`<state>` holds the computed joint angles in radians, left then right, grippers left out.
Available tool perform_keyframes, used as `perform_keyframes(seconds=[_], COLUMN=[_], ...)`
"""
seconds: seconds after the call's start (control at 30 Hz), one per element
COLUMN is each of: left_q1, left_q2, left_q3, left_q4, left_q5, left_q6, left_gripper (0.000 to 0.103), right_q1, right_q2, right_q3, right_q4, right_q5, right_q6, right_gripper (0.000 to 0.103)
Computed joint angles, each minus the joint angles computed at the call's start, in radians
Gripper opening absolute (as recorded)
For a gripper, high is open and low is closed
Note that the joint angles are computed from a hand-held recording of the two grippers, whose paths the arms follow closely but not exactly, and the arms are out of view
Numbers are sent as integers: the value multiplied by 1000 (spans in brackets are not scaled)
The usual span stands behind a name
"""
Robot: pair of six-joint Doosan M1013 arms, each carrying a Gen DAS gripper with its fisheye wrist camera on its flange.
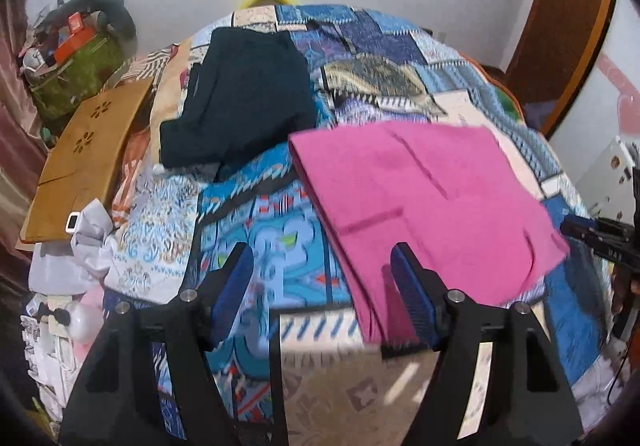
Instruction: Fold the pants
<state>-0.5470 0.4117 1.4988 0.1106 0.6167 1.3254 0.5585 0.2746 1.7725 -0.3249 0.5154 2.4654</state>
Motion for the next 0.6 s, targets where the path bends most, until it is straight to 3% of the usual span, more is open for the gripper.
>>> perform_keyframes(seconds=[0.17, 0.37, 0.53, 0.6], left_q1=[14, 36, 61, 77], left_q2=[43, 109, 170, 196], left_q3=[-74, -165, -241, -273], left_q4=[7, -19, -106, -210], left_q5=[22, 75, 130, 162], left_q6=[-31, -36, -18, 37], left_gripper=[72, 72, 72, 72], right_q1=[-21, -58, -102, -122], right_q2=[4, 45, 95, 119], right_q3=[-22, -74, -127, -151], right_q4=[-67, -69, 42, 108], right_q5=[-33, -33, -24, -16], right_q6=[50, 19, -106, -171], right_gripper=[38, 40, 40, 40])
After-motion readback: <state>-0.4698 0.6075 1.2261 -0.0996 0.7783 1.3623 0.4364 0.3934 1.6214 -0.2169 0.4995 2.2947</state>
